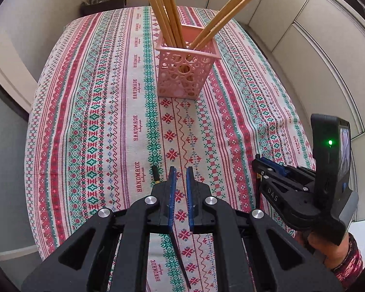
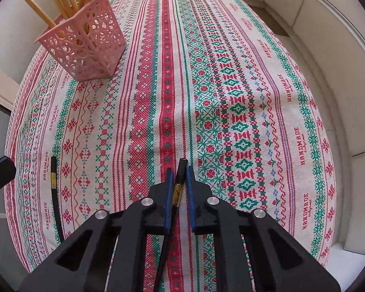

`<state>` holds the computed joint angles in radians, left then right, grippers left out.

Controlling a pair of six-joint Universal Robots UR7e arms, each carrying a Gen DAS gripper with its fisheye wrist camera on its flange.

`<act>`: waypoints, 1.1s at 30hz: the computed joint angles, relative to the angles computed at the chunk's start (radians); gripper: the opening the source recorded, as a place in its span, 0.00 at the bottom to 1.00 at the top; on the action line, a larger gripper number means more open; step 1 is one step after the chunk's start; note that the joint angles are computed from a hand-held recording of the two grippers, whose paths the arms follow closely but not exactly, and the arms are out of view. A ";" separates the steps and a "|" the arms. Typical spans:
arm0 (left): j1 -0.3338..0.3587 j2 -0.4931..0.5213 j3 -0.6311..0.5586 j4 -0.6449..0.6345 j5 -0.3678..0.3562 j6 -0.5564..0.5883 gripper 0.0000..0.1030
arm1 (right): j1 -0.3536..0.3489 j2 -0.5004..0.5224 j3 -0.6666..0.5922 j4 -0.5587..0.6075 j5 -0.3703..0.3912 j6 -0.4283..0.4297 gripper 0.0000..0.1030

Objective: Organize utensils
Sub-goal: 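Close the left gripper on one dark chopstick while the right gripper grasps the other, then lift both dark chopsticks upright and carry them over the pink basket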

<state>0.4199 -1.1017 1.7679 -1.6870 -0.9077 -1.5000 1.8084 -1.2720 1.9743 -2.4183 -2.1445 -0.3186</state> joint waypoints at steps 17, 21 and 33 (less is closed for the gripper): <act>0.122 0.003 0.038 -0.053 -0.153 -0.057 0.19 | -0.067 -0.059 -0.028 0.133 0.111 0.014 0.07; 0.126 0.052 0.001 0.008 -0.128 -0.038 0.19 | -0.046 -0.024 -0.054 0.148 0.091 0.009 0.07; -0.061 -0.050 0.159 -0.190 0.282 0.023 0.06 | -0.053 -0.208 0.071 -0.166 0.394 -0.177 0.07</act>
<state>0.3590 -1.1514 1.9265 -1.8766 -0.6256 -1.4774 1.7554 -1.4798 2.0457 -2.5844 -1.7505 -0.4955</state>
